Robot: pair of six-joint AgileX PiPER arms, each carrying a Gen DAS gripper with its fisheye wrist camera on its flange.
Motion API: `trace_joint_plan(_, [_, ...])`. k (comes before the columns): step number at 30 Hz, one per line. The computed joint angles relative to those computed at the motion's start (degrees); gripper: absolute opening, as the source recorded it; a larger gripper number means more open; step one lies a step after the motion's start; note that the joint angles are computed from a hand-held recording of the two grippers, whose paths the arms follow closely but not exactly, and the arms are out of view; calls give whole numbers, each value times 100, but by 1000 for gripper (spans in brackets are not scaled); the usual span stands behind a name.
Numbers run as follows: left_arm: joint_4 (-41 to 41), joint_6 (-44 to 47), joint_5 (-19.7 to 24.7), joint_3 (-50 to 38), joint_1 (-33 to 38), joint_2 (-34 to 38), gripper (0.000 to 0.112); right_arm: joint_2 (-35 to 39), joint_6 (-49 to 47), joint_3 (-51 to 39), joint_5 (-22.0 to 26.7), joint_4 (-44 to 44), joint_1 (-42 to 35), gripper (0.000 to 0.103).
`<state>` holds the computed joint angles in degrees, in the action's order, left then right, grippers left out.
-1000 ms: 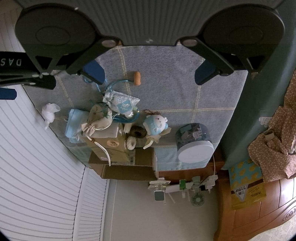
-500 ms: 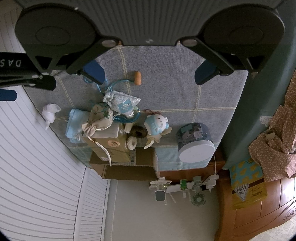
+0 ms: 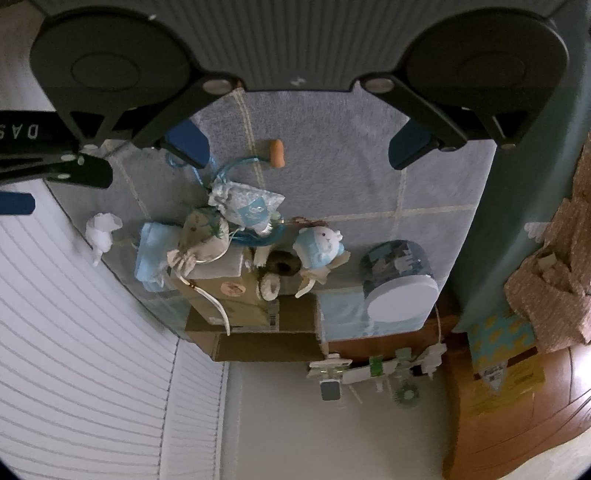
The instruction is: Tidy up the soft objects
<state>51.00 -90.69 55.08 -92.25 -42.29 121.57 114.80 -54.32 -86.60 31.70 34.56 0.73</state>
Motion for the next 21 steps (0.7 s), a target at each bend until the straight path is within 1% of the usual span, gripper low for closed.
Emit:
trace_joint_plan(3, [112, 121, -157, 109, 56, -12, 102, 33, -189, 3, -52, 127, -8, 103])
trace_joint_plan(5, [196, 214, -337, 208, 117, -20, 102, 70, -361, -8, -79, 257, -26, 103])
trace_joint_plan(8, [165, 415, -527, 238, 238, 36, 102, 207, -450, -134, -72, 306, -58, 103])
trace_joint_plan(13, [-17, 792, -929, 275, 482, 201, 102, 536, -311, -470, -17, 164, -114, 103])
trace_joint_plan(21, [-529, 1478, -1441, 227, 840, 522, 102, 1131, 36, -1130, 171, -123, -172, 103])
